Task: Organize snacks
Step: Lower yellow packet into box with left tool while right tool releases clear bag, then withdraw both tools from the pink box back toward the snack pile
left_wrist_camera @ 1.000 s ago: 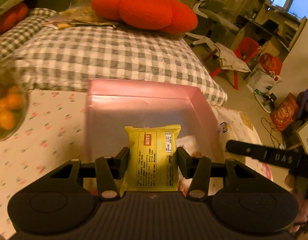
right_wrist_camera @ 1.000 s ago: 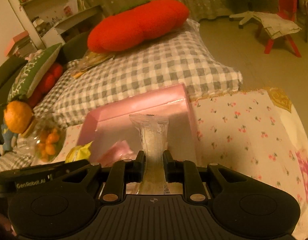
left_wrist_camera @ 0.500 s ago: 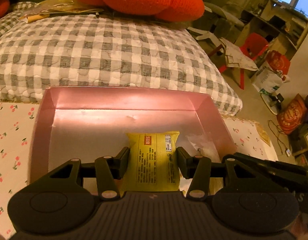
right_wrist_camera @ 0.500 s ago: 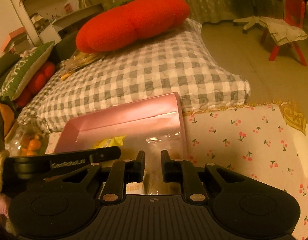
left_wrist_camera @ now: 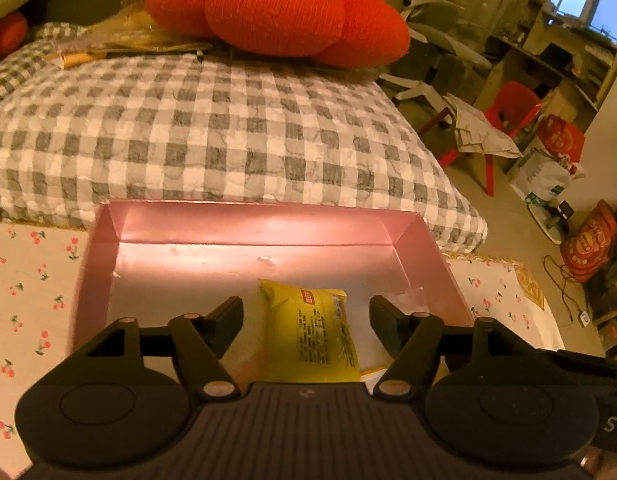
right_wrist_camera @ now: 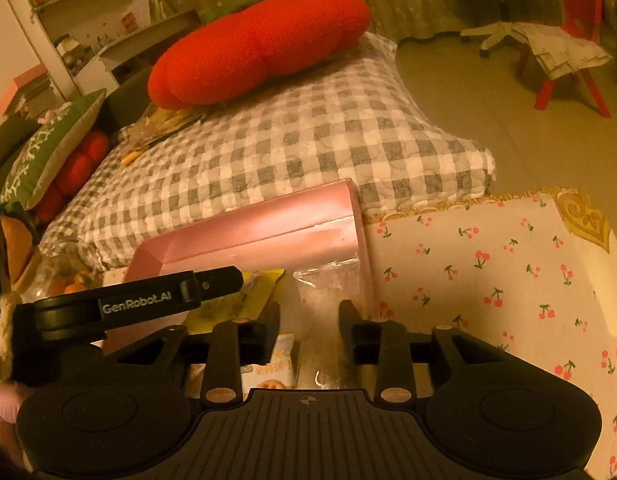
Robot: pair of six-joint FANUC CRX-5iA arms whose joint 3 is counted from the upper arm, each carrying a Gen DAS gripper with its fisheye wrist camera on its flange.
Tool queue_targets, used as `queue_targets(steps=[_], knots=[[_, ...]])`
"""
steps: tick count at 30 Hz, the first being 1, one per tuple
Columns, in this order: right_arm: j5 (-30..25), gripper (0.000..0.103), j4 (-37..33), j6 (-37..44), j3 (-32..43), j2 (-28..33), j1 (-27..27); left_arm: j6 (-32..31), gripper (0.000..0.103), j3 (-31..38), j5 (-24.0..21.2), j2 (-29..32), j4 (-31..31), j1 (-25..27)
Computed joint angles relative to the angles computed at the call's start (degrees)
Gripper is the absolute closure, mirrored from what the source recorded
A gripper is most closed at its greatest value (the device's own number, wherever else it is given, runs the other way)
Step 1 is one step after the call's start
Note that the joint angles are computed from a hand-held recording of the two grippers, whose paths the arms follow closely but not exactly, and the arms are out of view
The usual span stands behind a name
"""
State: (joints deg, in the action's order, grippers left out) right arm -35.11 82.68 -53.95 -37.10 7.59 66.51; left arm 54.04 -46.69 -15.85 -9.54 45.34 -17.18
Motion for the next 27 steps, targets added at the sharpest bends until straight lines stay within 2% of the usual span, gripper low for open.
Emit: queue_targets(steps=[4, 8, 10, 20, 27], knots=[[-2.11, 0.053, -3.15, 1.95, 0.47, -0.41, 2.13, 2.75, 0.026, 0.51, -2.93, -2.22, -5.3, 1.95], [-4.33, 0.045, -5.34, 3.28, 0.78, -1.2, 4.29, 2.97, 0.016, -0.46, -3.86, -4.76, -6.31, 3.3], [-5.66, 0.036, -6.23, 3.78, 0.95, -1.61, 5.44, 3.34, 0.012, -1.12, -4.67, -6.53, -7.09, 4.31], [-11.18, 0.022, -10.25, 7.06, 2.4, -2.62, 11.31, 6.25, 0.003, -2.19, -10.29, -15.27, -15.95, 8.06], [-16.01, 0.015, -13.37, 9.26, 4.37, -1.71, 15.44, 3.49, 0.001, -5.01, -14.82, -21.41, -15.55, 11.46]])
